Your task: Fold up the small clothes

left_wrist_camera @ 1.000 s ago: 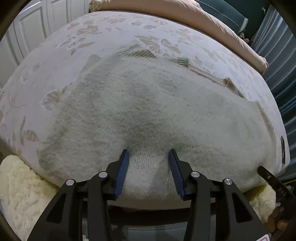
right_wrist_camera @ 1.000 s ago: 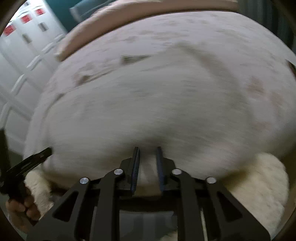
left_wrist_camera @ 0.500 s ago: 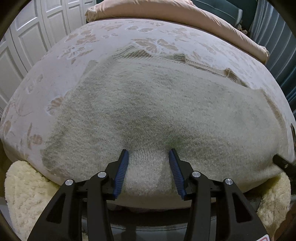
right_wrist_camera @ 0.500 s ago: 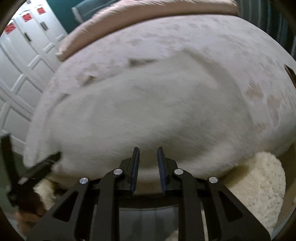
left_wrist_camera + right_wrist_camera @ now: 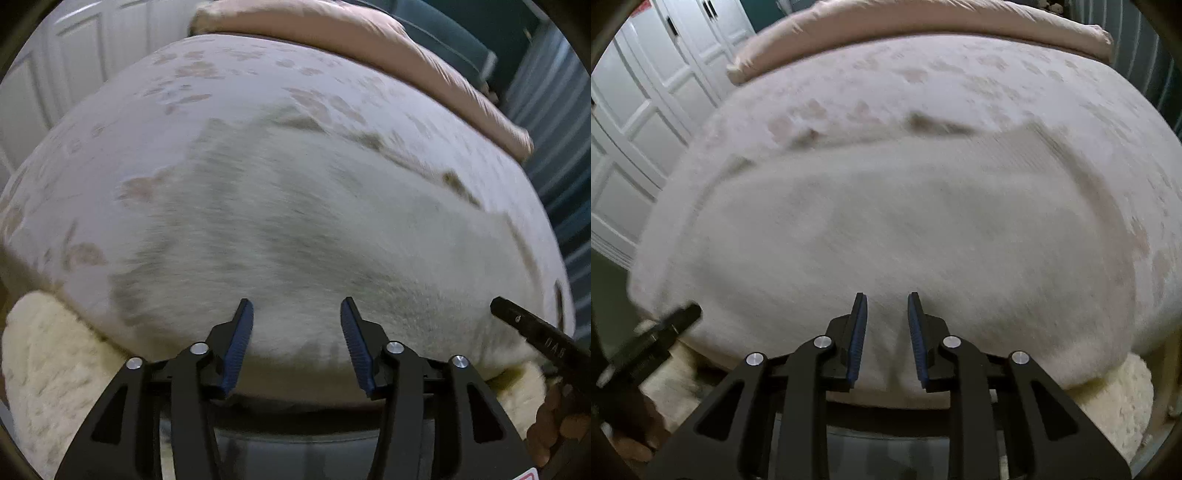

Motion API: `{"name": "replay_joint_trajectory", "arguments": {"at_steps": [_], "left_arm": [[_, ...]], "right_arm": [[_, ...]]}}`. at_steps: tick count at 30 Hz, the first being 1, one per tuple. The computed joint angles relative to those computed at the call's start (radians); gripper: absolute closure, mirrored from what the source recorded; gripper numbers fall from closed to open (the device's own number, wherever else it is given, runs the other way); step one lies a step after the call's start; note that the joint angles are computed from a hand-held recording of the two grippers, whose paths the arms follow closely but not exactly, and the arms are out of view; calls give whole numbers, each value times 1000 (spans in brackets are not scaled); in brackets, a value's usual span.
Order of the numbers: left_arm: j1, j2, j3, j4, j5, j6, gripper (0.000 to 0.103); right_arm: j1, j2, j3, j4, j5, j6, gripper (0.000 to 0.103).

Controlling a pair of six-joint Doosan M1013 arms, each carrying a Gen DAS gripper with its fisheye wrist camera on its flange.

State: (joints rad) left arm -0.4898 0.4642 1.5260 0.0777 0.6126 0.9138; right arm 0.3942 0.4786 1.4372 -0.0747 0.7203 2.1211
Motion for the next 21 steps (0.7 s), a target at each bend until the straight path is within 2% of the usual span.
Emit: {"name": "replay_joint_trajectory", "arguments": {"at_steps": [2,7,12,15,19,21], "left_arm": [[11,-19,22,54,-9,-88,49],[52,-37,47,72,5,-196,45],[92,-39,77,-59,-19,-178,43],[112,-29,91,-178,-62,-119,41],[131,-10,94,-327,-102,-47,39],[130,-2,85,-331,-107,-53,38]], "right_arm": [[-1,16,-35,48,3,-38,80],[11,94,-158,64,64,-98,80],[12,189,-273,126,182,-151,80],[20,203,-280,94,175,-158,80],[15,205,-283,115,181,-166,79],[14,203,-276,116,171,-175,79]]}}
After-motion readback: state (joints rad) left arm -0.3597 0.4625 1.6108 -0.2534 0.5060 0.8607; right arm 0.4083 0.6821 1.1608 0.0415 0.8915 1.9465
